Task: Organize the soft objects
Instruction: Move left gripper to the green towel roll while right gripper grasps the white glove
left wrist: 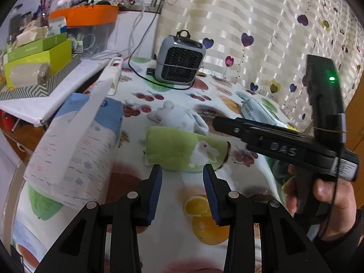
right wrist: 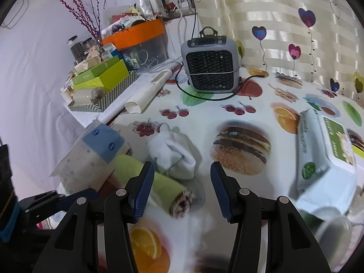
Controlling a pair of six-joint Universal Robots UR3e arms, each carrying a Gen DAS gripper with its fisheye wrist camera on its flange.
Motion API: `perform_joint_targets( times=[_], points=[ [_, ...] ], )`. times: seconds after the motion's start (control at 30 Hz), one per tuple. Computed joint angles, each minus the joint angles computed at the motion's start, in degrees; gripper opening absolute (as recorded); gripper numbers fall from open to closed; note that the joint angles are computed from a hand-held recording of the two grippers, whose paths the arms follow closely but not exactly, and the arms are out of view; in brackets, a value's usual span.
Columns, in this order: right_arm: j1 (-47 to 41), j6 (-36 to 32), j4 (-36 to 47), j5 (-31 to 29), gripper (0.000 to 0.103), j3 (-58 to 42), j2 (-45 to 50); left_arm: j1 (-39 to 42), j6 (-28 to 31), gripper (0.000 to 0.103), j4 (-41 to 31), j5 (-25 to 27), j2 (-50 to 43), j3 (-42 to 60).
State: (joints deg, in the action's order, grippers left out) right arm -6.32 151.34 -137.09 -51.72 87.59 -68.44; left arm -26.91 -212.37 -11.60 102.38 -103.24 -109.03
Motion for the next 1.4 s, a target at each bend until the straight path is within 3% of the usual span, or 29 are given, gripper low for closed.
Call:
perform_joint_targets(
  times=[0.4, 0.5, 0.57, 0.6, 0.73, 1.1, 1.2, 1.3, 1.4],
  points=[
    [5.35, 2.65, 4.40, -2.85, 0.053, -15.30, 12.48, 2.78, 0.34, 0.036, 0.87, -0.02, 2.49, -2.11],
    [5.83, 3.30, 9.23, -2.90, 0.053, -20.12, 15.37, 3.20, 0.33, 0.036, 1.02, -0.43, 2.60, -2.38],
    [5.83, 2.72, 10.05, -2.18, 0.041, -20.20, 15.41, 3.26, 0.21, 0.036, 0.92, -0.57, 2.52, -2.28],
    [6.07, 2.31, 9.64, -2.49, 0.030, -19.56, 14.97, 3.34, 0.20, 0.036, 0.92, -0.73, 2.55, -2.31],
    [6.68, 0.41, 10.45, -3.80, 0.017, -17.49, 12.98, 3.30, 0.33, 0.036, 1.19, -1.35, 2.41, -2.38],
    [-0.06, -2.81, 11.94, 0.35, 0.017, 3.27, -2.22, 1.37, -0.53, 0.037, 0.76, -2.03, 4.47, -4.87],
    [-2.49, -5.49, 12.81, 1.67, 0.017, 10.08, -8.18, 0.74, -0.57, 0.041, 1.07, -3.13, 4.85, -5.92],
    [-4.30, -5.85, 10.83, 1.91, 0.017, 14.48, -12.20, -0.30, -1.02, 0.052, 1.78, -4.01, 4.51, -6.68],
    [-5.82, -5.70, 7.73, 1.35, 0.017, 17.56, -15.30, -1.22, -1.69, 0.052, 1.87, -4.31, 3.86, -6.68]
  ],
)
